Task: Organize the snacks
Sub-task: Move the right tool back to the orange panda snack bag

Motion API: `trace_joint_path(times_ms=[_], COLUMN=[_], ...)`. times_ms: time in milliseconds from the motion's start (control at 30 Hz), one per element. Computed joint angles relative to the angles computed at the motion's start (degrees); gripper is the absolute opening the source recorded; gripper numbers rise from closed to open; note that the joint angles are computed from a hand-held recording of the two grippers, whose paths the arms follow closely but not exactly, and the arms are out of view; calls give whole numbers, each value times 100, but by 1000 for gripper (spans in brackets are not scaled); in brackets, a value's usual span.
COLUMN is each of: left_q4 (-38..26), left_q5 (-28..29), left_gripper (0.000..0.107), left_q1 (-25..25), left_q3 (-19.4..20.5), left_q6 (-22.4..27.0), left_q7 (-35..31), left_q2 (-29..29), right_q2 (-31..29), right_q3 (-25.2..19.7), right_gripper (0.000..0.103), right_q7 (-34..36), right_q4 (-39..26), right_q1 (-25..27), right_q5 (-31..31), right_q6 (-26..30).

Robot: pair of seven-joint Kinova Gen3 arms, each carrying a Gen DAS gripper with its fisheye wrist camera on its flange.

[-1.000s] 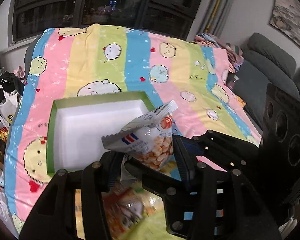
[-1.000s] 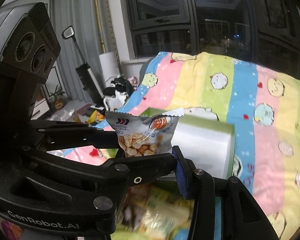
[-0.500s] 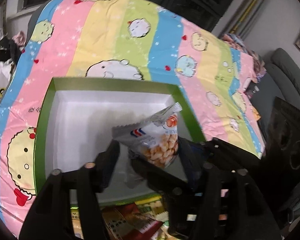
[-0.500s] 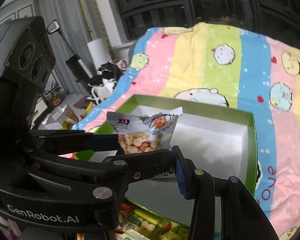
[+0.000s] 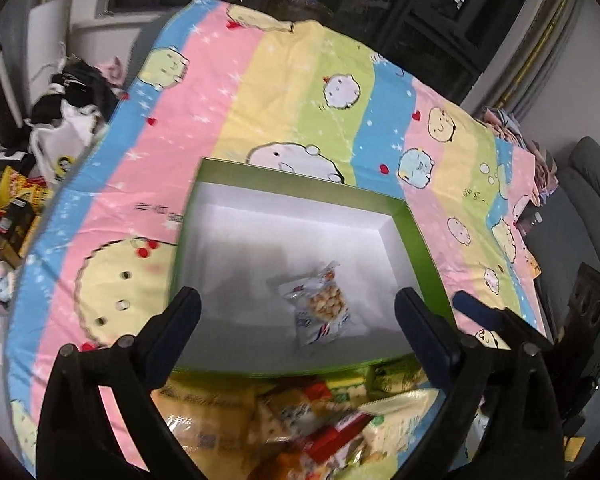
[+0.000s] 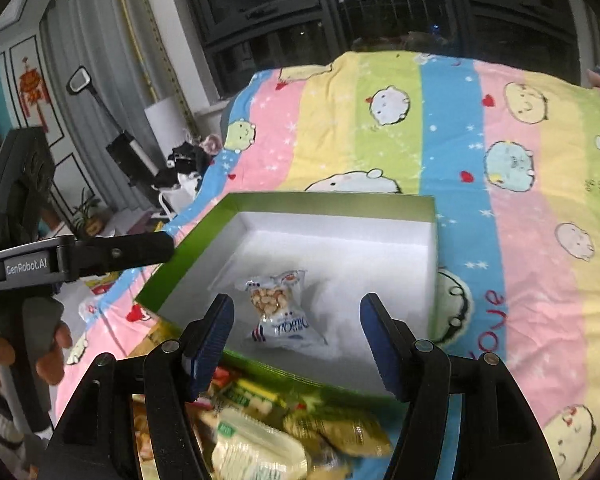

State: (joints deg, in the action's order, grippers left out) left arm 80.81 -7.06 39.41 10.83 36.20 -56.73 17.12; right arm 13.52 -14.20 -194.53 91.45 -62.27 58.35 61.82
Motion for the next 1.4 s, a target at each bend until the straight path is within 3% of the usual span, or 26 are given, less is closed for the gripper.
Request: trace_joint_path(times_ms=[167,400,700,933,1067,1233,1400], left_q4=[559,1247,1915,2205,2283,2273,2213], left_q5=[-328,-830,-346,-71,88,365,411], left_gripper=[98,98,98,98,95,91,77], left_q1=[142,180,-138,-165,-163,-228,-171], left_q3=[-96,117,472,547,523,510,449], left_q6=[-89,-124,-295,-464,-514,-583,-598], left_q7=[502,1219,1218,1192,1203,981,954], left_q2=[-489,-959,-1210,-1145,-1060,-954,-837], right_q2=[-109,-8,267,638,875,966,1067], right_q3=[-169,-357,-303,-106,90,264,401], right_gripper=[66,67,67,67,67,67,67], right_q7=[-326,-365,-82,673,1093,1486,1768], right_q4=[59,-77,-238,-471,-653,-675,-737], right_q1=[-298,-628,-895,-931,-1016,-982,-977], right_q5=[145,50,-283,-727,-996,-1243,-1358], right_q6=[344,604,165,-492,-501,-730,-853])
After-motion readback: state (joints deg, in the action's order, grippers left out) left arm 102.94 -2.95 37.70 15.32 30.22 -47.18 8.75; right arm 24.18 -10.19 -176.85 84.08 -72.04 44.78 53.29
